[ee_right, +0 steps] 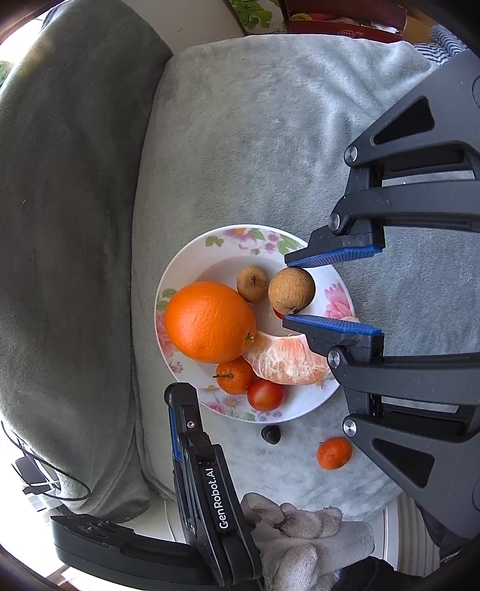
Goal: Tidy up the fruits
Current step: 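Carry the plum onto the plate and open the left gripper while the right carries the longan, then withdraw both open grippers from the plate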
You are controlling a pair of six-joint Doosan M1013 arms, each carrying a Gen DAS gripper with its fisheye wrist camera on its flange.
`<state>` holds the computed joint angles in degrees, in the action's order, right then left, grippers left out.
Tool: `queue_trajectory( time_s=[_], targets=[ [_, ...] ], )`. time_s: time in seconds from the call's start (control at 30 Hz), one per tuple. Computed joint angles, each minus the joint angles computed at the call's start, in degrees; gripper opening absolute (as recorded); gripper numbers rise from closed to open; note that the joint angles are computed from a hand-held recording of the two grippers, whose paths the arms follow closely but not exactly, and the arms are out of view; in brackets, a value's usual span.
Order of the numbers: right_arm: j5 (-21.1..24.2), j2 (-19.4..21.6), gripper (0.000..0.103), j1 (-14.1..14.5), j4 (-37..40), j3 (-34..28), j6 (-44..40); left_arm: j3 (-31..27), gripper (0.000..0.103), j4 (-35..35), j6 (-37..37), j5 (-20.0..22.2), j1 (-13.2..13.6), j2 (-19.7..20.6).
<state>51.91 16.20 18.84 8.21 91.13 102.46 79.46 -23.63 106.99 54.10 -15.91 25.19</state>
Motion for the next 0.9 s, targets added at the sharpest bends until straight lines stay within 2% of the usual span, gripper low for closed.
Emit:
queue_trajectory(
  time_s=[0.47, 0.53, 0.6, 0.63, 0.73, 0.8, 0.9],
  targets=[
    [-0.25, -0.16, 0.028, 0.05, -0.28, 0.07, 0.2, -0.41, 0.025, -0.28, 0.5, 0.76, -0.16, 0.1],
    [-0.39, -0.25, 0.034, 0.13, -0.68, 0.1, 0.56, -0.35, 0.028, -0.59, 0.64, 0.56, -0.15, 0.0],
    [-0.84, -0.44, 0.049, 0.2, -1.07, 0.26, 0.74, -0.34, 0.029, -0.59, 0.64, 0.49, -0.16, -0.09],
    [-0.92, -0.5, 0.049, 0.22, -1.1, 0.28, 0.67, -0.2, 0.029, -0.54, 0.64, 0.39, -0.12, -0.2],
    [-0.79, -0.56, 0.05, 0.35, -1.31, 0.23, 0.48, -0.02, 0.043, -0.52, 0.53, 0.23, -0.11, -0.43],
    [-0.98, -0.71, 0.058, 0.56, -1.69, 0.33, 0.58, 0.05, 0.054, -0.1, -0.03, 0.22, -0.15, -0.56],
    [-1.4, -0.9, 0.069, 0.8, -2.51, 0.38, 0.89, 0.07, 0.059, 0.13, -0.92, 0.45, -0.11, -0.71]
  ],
)
